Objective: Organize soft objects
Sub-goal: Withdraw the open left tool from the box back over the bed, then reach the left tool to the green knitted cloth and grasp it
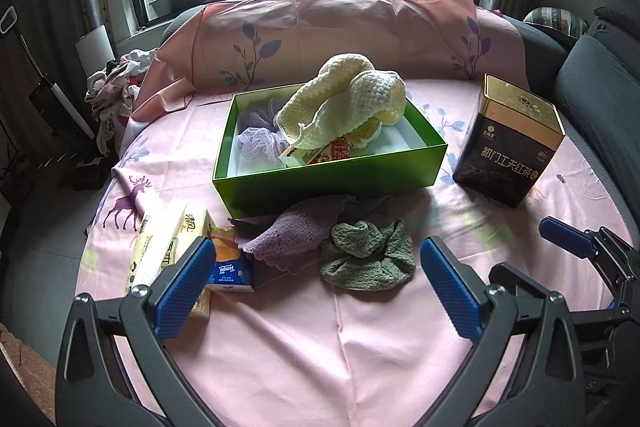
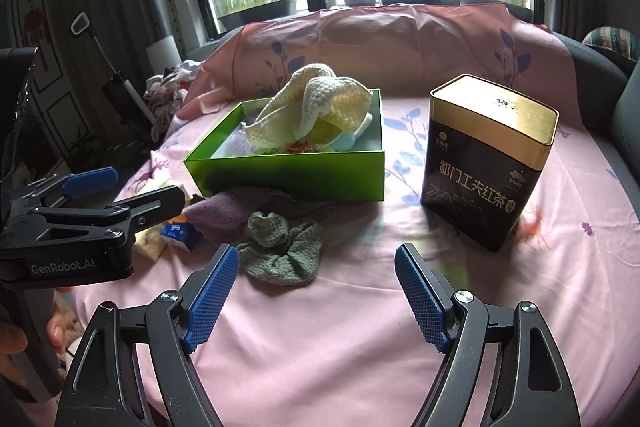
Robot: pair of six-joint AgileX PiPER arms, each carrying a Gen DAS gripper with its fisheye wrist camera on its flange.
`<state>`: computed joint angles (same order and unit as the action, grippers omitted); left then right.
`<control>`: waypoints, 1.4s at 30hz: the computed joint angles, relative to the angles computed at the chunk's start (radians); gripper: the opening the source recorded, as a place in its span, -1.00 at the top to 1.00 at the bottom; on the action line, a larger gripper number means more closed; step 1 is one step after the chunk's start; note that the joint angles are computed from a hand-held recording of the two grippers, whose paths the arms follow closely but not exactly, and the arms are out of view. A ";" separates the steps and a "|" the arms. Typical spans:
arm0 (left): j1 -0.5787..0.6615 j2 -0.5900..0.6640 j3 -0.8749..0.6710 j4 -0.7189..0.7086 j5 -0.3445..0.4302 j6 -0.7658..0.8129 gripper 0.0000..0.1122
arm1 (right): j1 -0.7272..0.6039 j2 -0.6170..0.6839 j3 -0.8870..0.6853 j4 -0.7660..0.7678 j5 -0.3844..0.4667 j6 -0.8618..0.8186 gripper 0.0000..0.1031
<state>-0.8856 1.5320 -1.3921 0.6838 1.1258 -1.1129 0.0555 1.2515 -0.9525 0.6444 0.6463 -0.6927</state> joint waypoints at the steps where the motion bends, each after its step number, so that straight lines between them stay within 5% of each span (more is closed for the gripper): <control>1: 0.002 -0.001 0.005 -0.007 -0.008 0.000 -0.82 | 0.002 0.001 0.004 -0.003 -0.004 -0.001 -0.57; 9: 0.059 -0.017 0.089 -0.110 -0.123 0.018 -0.82 | 0.032 0.034 0.039 -0.026 -0.028 -0.019 -0.57; 17: 0.178 -0.052 0.224 -0.321 -0.332 0.146 -0.82 | 0.060 0.094 0.051 -0.027 -0.039 -0.053 -0.57; 26: 0.341 -0.101 0.408 -0.824 -0.653 0.587 -0.81 | 0.083 0.195 0.045 0.021 -0.053 -0.119 -0.57; 34: 0.384 -0.038 0.415 -1.085 -0.732 0.872 -0.81 | 0.072 0.282 0.018 0.111 -0.054 -0.211 -0.57; 42: 0.409 0.069 0.358 -1.196 -0.738 0.997 -0.79 | 0.068 0.355 -0.025 0.183 -0.035 -0.291 -0.57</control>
